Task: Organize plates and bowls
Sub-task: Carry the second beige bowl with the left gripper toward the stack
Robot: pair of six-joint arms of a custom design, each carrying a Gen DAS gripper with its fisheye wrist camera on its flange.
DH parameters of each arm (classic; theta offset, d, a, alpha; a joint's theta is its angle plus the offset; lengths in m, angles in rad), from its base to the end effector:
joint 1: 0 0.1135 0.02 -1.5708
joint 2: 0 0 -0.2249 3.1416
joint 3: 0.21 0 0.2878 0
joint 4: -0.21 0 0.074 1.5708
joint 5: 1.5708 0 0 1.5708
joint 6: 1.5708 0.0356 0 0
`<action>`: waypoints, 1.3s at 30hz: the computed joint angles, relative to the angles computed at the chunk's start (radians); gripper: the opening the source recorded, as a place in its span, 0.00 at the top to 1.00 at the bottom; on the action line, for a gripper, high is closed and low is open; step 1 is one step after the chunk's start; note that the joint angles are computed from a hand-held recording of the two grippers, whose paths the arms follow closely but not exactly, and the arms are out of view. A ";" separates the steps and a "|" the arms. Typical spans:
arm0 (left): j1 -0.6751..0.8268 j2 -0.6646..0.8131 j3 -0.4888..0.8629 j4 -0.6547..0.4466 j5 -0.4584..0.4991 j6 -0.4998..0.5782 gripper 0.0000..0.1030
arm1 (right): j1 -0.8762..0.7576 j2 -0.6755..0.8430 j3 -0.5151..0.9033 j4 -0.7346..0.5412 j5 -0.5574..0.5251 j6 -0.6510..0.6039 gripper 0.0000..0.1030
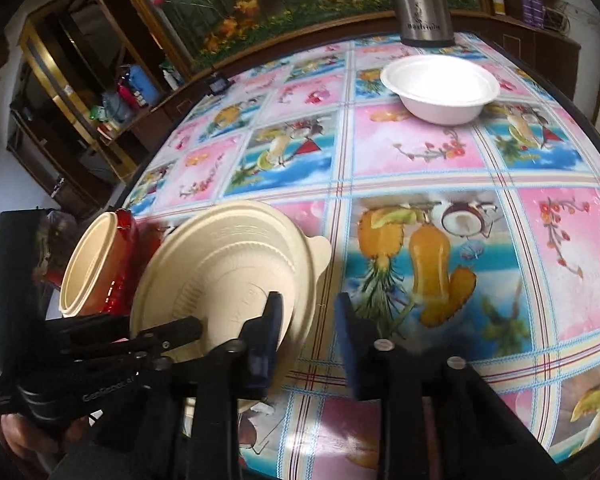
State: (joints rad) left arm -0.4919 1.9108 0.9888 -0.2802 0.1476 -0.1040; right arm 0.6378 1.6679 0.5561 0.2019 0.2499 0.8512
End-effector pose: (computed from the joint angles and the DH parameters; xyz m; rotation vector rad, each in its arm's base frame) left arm 0.3080 -0.1710 0.0356 0.5799 2.7511 -0.3525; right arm 0.2357 0.1637 0.0259 0.3690 2.4454 0.3461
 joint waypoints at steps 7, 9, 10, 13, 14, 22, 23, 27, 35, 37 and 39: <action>0.005 -0.007 -0.007 0.003 0.011 0.001 0.74 | 0.036 0.007 0.025 -0.034 0.050 0.004 0.85; 0.006 -0.005 -0.007 0.006 0.011 0.001 0.74 | 0.035 0.016 0.030 -0.030 0.052 0.007 0.87; 0.006 -0.006 -0.010 0.012 0.007 0.001 0.74 | 0.033 0.015 0.028 -0.028 0.050 0.010 0.87; 0.005 -0.007 -0.021 0.035 -0.004 0.009 0.74 | 0.026 0.017 0.022 -0.015 0.041 0.016 0.87; 0.004 -0.008 -0.024 0.043 -0.010 0.013 0.74 | 0.026 0.019 0.022 -0.013 0.041 0.019 0.87; 0.014 -0.011 -0.034 0.061 0.003 0.029 0.74 | 0.034 0.034 0.036 -0.021 0.064 0.031 0.88; 0.012 -0.010 -0.034 0.065 0.001 0.031 0.74 | 0.035 0.036 0.038 -0.023 0.067 0.032 0.88; 0.009 -0.012 -0.039 0.075 -0.002 0.036 0.74 | 0.040 0.041 0.044 -0.031 0.074 0.040 0.88; 0.009 -0.038 -0.053 0.077 0.021 0.044 0.74 | 0.051 0.025 0.054 -0.065 0.097 0.058 0.88; 0.011 -0.045 -0.055 0.077 0.025 0.046 0.74 | 0.052 0.021 0.055 -0.073 0.098 0.061 0.88; 0.014 -0.050 -0.058 0.076 0.029 0.046 0.74 | 0.052 0.020 0.056 -0.076 0.100 0.063 0.88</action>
State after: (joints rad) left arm -0.4780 1.8611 0.9308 -0.2043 0.1768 -0.0576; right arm 0.6902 1.6876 0.6123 0.1259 0.3498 0.9146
